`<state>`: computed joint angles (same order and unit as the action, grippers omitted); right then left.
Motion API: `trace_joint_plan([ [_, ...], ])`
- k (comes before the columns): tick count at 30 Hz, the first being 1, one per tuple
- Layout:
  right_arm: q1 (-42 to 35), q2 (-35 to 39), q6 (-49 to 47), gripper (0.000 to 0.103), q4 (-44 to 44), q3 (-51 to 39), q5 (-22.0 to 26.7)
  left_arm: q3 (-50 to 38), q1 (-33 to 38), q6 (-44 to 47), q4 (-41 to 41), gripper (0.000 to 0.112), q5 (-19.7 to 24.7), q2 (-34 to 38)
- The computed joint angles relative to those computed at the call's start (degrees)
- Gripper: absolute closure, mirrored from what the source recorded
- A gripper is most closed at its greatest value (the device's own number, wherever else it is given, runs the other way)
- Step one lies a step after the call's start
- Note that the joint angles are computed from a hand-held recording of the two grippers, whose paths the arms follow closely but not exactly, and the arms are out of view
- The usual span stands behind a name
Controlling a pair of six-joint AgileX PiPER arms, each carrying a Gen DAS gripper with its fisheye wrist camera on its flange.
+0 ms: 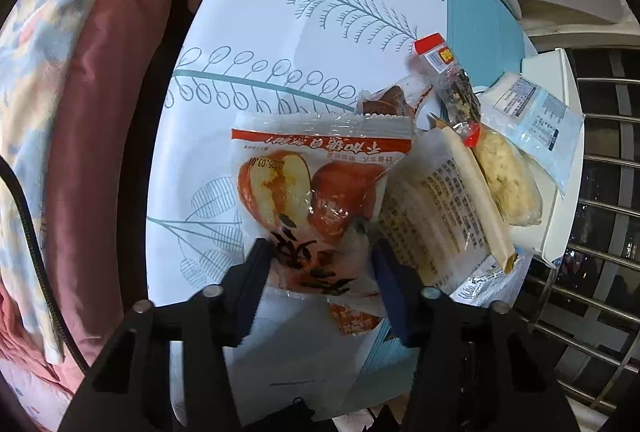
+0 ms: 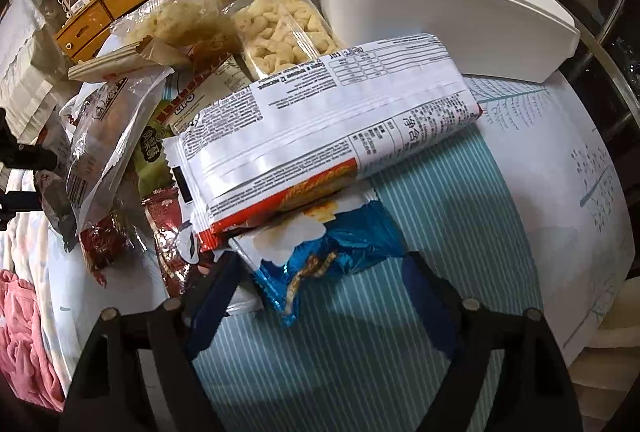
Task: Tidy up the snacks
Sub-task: 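Grasp the red apple-chip bag with the left tool while the right tool grasps the blue candy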
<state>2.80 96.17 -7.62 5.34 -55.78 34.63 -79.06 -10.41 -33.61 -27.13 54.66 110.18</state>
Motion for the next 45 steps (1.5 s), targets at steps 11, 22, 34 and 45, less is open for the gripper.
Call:
trace_joint_plan([
  [11,2.09,-3.96,0.03,0.099,1.82,1.57,3.51,3.67,-0.59,1.90,-2.16,0.082,1.73,-4.68],
  [22,1.70,-11.52,-0.50,0.103,8.86,7.32,2.03,6.62,-3.25,3.80,-1.77,0.082,3.32,-11.15],
  [34,-7.93,-13.09,-0.88,0.103,15.48,7.23,7.60,1.57,-6.70,4.69,1.78,0.082,4.55,-14.18],
  [45,-9.08,-6.10,8.75,0.045,12.29,4.74,5.36,5.96,-6.84,8.78,0.14,0.082,2.11,-20.51],
])
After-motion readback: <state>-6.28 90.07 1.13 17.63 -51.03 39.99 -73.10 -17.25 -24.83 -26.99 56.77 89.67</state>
